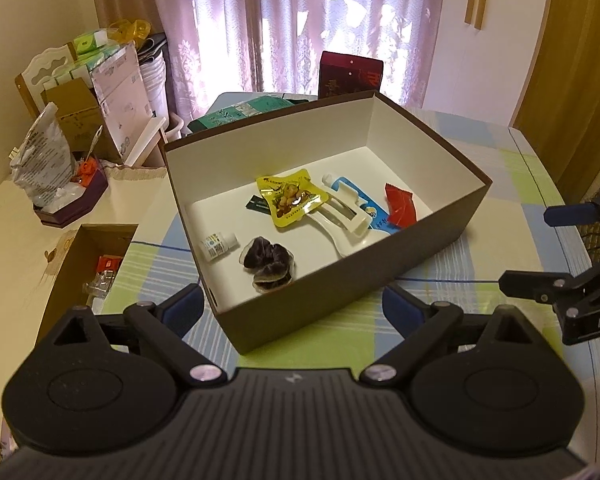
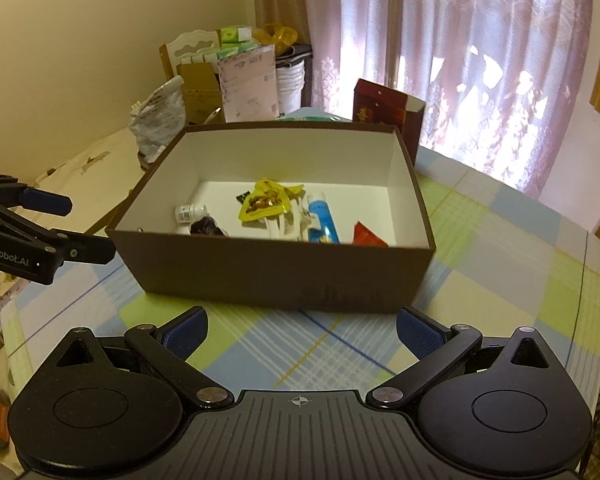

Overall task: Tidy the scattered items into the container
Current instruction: 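Withdraw both tools from the box toward the cotton swabs and floss box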

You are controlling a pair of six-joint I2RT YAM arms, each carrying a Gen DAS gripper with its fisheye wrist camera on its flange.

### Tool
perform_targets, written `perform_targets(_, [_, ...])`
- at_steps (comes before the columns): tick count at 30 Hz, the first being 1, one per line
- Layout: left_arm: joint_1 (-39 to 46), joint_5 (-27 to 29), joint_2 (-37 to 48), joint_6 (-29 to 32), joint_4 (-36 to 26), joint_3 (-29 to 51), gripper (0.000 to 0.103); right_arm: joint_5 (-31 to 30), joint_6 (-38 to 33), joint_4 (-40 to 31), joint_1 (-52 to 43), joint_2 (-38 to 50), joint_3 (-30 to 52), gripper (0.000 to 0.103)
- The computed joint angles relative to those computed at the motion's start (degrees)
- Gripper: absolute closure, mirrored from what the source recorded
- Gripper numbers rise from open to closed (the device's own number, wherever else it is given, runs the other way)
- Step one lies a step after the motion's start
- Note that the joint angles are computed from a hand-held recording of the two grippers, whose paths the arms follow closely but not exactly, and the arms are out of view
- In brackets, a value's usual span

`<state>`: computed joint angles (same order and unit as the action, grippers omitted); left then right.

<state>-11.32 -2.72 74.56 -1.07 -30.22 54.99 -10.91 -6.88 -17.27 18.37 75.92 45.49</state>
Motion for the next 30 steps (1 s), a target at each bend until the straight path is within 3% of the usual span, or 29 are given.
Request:
perform_targets(7, [-1.8,0.4,-3.4,-2.9,-0.2,-4.5,0.009,-2.7,-1.0,0.4,-5.8,-8.9,-9.1,0.0])
perform_targets(15, [-3.6,3.9,-6.9,-6.2,1.0,-13.1,0.009,-8.7,-4.9,-4.0,-16.8,-18.5,-18.0,0.0])
perform_targets(22, [-8.3,5.7,-7.9,-8.2,3.9,-19.5,0.01,-9.0,-11.4,-9.8,-26.6,-20.6,-21.3,0.0])
perform_targets(30, [-15.7,7.0,-3.9,-9.1,8.7,-21.2,0.01,-10.6,-19.4,-13.5,-39.3,-20.0,-22.5,0.0])
